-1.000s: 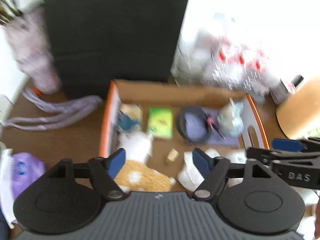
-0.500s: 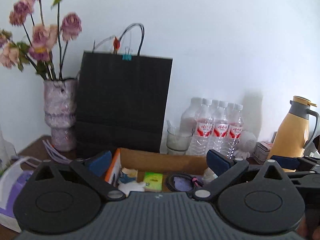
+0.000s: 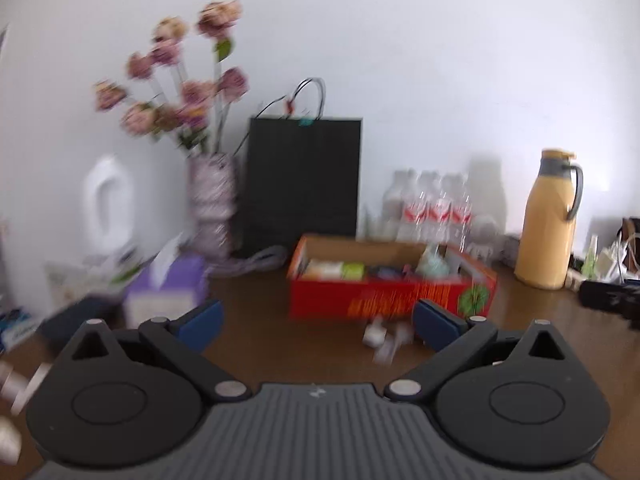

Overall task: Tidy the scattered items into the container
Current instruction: 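Withdraw both tools from the box back over the table, then grasp a clear plastic wrapper with the left tool while the right tool grasps another wrapper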

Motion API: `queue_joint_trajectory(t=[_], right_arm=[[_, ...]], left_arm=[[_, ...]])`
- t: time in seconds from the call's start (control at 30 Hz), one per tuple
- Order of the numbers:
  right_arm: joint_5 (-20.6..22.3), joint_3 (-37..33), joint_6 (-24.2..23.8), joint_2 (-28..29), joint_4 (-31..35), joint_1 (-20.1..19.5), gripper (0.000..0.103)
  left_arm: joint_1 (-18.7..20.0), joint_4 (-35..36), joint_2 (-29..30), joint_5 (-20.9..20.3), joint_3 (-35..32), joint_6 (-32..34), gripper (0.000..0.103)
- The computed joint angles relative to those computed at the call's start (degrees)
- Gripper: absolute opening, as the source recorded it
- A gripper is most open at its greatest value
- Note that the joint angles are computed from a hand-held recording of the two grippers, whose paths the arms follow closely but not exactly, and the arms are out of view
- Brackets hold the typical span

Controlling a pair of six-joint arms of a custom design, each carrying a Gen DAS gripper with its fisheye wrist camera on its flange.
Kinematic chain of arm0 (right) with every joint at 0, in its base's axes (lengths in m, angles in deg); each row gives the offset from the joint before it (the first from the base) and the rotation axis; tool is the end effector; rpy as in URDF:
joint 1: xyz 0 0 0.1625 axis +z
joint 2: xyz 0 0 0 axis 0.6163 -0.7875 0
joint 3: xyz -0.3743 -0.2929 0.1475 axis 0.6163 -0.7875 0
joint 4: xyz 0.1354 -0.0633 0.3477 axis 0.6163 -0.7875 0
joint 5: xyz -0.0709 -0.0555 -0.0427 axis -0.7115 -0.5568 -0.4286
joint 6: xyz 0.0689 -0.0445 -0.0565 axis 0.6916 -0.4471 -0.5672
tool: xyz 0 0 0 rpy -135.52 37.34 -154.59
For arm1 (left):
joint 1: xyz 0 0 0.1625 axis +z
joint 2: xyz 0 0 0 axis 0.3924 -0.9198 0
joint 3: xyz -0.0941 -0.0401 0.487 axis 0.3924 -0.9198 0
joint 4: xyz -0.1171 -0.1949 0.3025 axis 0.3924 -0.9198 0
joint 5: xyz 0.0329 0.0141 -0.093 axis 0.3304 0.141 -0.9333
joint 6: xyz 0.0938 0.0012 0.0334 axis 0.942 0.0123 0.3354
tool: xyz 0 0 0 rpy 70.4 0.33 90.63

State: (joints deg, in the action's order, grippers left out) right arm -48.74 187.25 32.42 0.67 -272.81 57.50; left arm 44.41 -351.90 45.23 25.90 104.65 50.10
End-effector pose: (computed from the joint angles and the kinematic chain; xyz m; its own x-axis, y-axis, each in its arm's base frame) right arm 0.1979 -0.6161 -0.0139 -0.7097 -0.4335 0.5553 -0.6934 0.2907 -0.6593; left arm 0.0080 -0.5191 0.1796 -0.6821 -0.3180 -0.6585 0.6032 0.2644 -0.7525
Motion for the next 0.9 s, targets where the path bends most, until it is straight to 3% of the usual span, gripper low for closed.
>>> queue_joint_trajectory(t=[0.07, 0.17, 0.27, 0.3, 0.43, 0.6, 0.67, 0.8, 0.9], right_arm=[[-1.2, 4.7, -0.8, 0.0, -4.8, -0.9, 0.095], [-1.5, 8.8, -1.0, 0.2, -9.3, -1.9, 0.094], [-1.7, 9.3, -0.1, 0.1, -7.4, -2.0, 0.092], [-2.0, 9.0, -0.2, 0.3, -6.6, -1.8, 0.087], [-3.0, 6.6, -1.2, 0.9, -3.1, -1.3, 0.086], [-5.3, -1.6, -2.1, 1.5, 6.1, 0.2, 0.085], [-5.9, -6.6, -3.2, 2.3, 10.9, 0.9, 0.084], [-7.3, -19.6, -5.0, 5.4, 22.5, 2.1, 0.083], [-8.7, -30.5, -3.4, 8.5, 34.2, 2.7, 0.078]], left_arm=[[-0.9, -1.8, 1.0, 3.2, 4.3, -2.6, 0.103], [-1.3, -2.8, 2.2, 4.4, 7.7, -5.1, 0.103], [-1.4, -2.0, 2.4, 4.0, 7.7, -5.5, 0.103], [-1.2, -1.3, 2.3, 3.2, 7.6, -5.6, 0.103], [0.3, 3.7, 1.5, -0.7, 5.3, -5.3, 0.102], [4.3, 19.8, -1.9, -7.4, -2.3, -7.0, 0.089], [6.1, 27.4, -2.9, -10.5, -7.0, -6.2, 0.079], [9.3, 45.0, -3.5, -14.8, -17.6, -4.7, 0.072], [11.0, 56.8, -2.6, -14.8, -25.0, -5.9, 0.059]])
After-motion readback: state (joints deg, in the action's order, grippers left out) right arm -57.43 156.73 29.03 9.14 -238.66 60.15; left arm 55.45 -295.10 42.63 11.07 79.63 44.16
